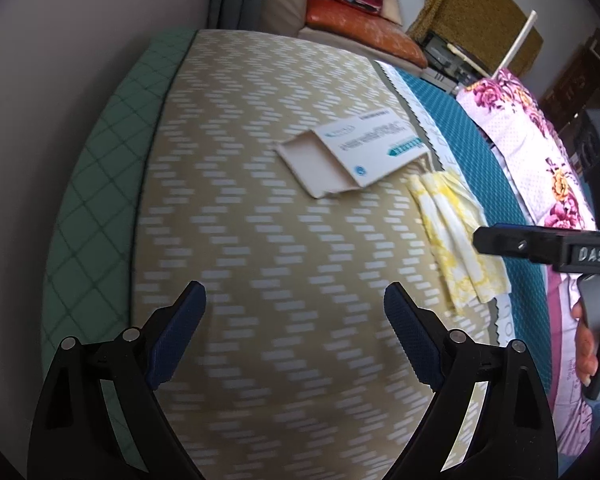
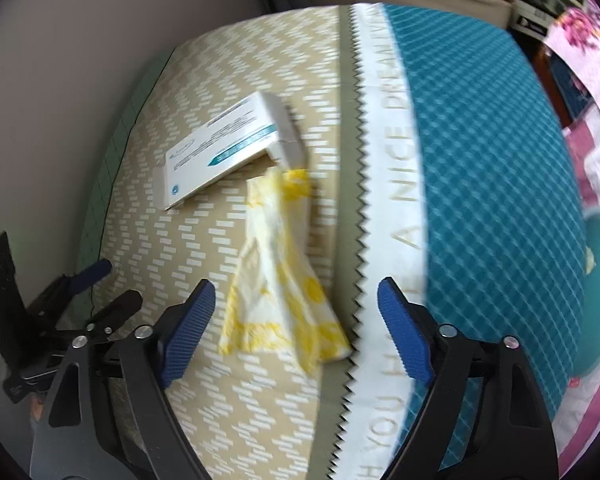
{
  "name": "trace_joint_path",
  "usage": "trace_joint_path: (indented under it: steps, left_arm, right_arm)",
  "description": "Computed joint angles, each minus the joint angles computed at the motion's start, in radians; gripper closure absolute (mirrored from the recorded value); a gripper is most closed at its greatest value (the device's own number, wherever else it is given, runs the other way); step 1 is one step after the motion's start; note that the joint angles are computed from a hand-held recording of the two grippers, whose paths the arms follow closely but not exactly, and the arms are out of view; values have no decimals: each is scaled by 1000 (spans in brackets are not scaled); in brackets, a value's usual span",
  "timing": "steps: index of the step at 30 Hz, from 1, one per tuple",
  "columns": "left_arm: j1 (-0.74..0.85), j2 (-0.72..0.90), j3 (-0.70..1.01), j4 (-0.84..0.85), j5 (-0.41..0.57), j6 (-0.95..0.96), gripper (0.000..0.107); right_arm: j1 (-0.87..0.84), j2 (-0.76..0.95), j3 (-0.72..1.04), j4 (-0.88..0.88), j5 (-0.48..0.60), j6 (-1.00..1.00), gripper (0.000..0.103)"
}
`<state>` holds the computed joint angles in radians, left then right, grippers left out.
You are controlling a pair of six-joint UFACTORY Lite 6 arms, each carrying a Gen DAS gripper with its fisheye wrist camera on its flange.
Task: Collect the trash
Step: 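Move both open tools back over the medicine box and tissue on the bed, then grasp the yellow-patterned tissue with the right tool while the left tool grasps the white medicine box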
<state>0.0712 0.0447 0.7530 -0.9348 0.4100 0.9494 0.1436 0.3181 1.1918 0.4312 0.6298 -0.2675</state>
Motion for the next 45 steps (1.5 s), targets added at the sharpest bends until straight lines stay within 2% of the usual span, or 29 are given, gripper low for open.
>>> trace_joint_path:
  steps: [3, 9, 10, 11, 12, 18, 26, 34, 36, 39, 42, 45]
  left_arm:
    - [41, -9, -12, -5, -1, 29, 16]
    - [78, 15, 17, 34, 14, 12, 16]
    - [72, 21, 28, 46, 15, 1, 16]
    - [63, 31, 42, 54, 13, -8, 16]
    - [45, 39, 59, 73, 12, -29, 16]
    - [-104, 156, 254, 245, 14, -156, 16]
    - [-248, 452, 625, 565, 47, -392, 16]
    - [-323, 632, 844, 710, 102, -489, 16]
    - [-335, 676, 896, 725, 121, -498, 16]
    - [-322, 743, 987, 647, 177, -430, 16]
    - [-304, 770, 1037, 532, 214, -347, 30]
    - [-317, 738, 995, 510, 186, -373, 36]
  right_arm:
    - [55, 47, 25, -48, -25, 40, 31]
    - [128, 78, 20, -157, -97, 106, 51]
    - [135, 77, 15, -169, -107, 113, 65]
    - [137, 66, 0, -171, -118, 107, 87]
    - [133, 42, -29, -146, -130, 84, 94]
    - [45, -52, -85, -27, -114, -18, 95]
    - [-76, -84, -66, 68, -59, -110, 95]
    - [-245, -15, 68, 98, 63, -189, 95]
    - [-265, -11, 67, 115, 68, -210, 95]
    - [-302, -34, 48, 138, 89, -247, 95]
    - [-354, -71, 23, 159, 119, -289, 95]
    - [-386, -73, 28, 175, 139, -311, 95]
